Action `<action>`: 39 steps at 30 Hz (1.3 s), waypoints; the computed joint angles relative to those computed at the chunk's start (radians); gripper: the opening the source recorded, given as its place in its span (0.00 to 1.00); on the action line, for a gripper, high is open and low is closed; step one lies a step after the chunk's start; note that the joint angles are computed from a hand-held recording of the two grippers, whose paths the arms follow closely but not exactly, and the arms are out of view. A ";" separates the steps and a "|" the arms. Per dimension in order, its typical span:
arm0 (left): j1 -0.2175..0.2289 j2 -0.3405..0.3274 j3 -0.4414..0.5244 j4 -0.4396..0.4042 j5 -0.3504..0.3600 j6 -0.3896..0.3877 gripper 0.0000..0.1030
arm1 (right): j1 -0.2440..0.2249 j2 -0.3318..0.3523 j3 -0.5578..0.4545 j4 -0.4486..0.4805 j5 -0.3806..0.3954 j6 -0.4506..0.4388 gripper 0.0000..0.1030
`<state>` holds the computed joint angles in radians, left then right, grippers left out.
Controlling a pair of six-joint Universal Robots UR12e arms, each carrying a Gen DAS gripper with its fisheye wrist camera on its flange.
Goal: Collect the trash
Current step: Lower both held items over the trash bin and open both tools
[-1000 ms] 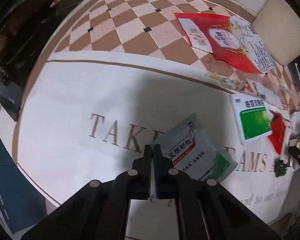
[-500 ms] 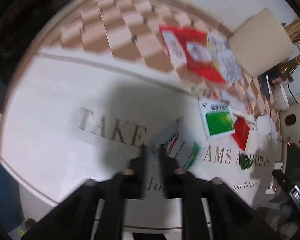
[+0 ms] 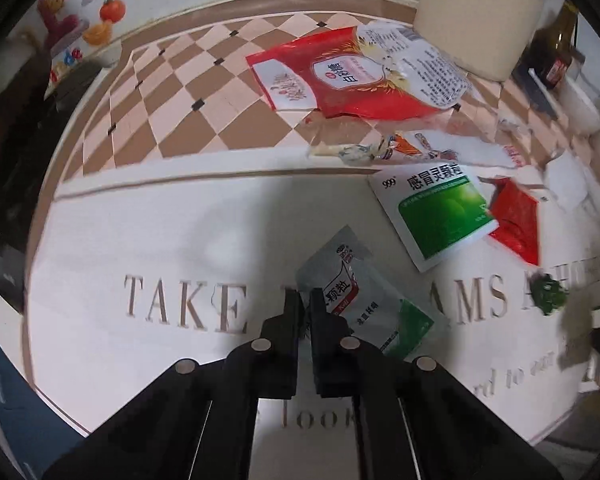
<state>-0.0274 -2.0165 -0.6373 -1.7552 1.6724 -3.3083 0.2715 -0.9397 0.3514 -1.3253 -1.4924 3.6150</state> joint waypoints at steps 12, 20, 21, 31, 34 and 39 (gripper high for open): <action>0.073 0.309 -0.337 0.176 -0.144 0.068 0.00 | 0.040 -0.226 0.342 -0.217 0.038 0.025 0.98; 0.109 0.487 -0.672 0.107 -0.220 0.108 0.00 | 0.123 -0.470 0.785 -0.295 0.063 0.145 0.98; 0.113 0.498 -0.725 0.104 -0.230 0.104 0.00 | 0.129 -0.485 0.832 -0.296 0.069 0.155 0.98; 0.108 0.442 -1.149 0.272 -0.258 0.086 0.00 | 0.165 -0.470 1.293 -0.592 0.156 0.148 0.98; 0.105 0.411 -1.193 0.276 -0.274 0.117 0.03 | 0.187 -0.403 1.338 -0.628 0.148 0.066 0.99; 0.083 0.413 -1.239 0.341 -0.198 0.135 0.57 | 0.198 -0.364 1.374 -0.677 0.124 0.017 1.00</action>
